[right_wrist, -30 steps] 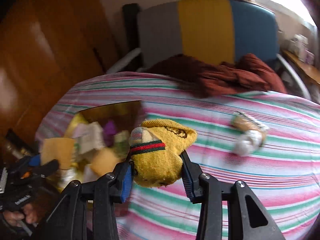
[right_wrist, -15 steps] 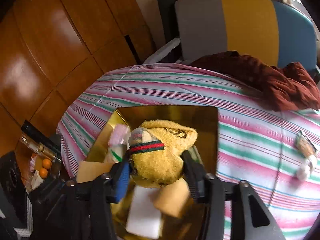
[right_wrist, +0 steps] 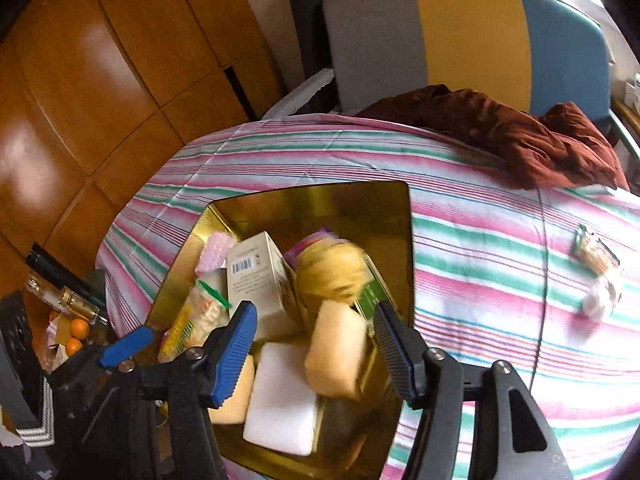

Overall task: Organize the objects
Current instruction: 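Withdraw both tools from the tray back toward the remaining items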

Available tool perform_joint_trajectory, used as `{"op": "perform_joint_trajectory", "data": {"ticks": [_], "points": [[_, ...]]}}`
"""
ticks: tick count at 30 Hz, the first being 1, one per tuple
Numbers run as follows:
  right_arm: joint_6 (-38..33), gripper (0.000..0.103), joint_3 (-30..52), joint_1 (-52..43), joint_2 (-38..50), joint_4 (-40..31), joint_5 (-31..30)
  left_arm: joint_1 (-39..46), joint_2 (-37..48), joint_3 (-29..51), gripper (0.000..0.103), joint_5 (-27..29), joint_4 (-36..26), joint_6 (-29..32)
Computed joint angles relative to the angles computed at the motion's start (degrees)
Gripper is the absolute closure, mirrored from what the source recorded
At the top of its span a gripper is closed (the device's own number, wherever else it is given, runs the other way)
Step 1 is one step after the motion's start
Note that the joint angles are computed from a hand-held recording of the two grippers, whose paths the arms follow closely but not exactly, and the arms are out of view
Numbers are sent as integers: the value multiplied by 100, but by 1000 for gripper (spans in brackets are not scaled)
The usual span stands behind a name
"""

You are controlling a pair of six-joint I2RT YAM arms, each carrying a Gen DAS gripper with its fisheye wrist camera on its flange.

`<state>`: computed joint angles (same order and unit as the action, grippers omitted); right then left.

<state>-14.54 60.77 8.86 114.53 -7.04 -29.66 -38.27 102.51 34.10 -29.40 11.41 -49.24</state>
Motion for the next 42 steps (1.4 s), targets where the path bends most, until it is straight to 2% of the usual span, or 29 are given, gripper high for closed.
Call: {"op": "perform_joint_trajectory", "data": {"ticks": [15, 21, 30, 42], "points": [[-101, 35, -1153, -269, -975, 628, 451, -686, -879, 206, 22, -1140, -977, 33], [-180, 35, -1136, -576, -978, 584, 460, -862, -856, 404, 21, -1180, -1136, 201], [-207, 35, -789, -1281, -609, 401, 544, -994, -528, 883, 21, -1069, -1245, 525], [-236, 35, 554, -2379, 405, -398, 927, -1065, 296, 1933, 21, -591, -1072, 1440]]}}
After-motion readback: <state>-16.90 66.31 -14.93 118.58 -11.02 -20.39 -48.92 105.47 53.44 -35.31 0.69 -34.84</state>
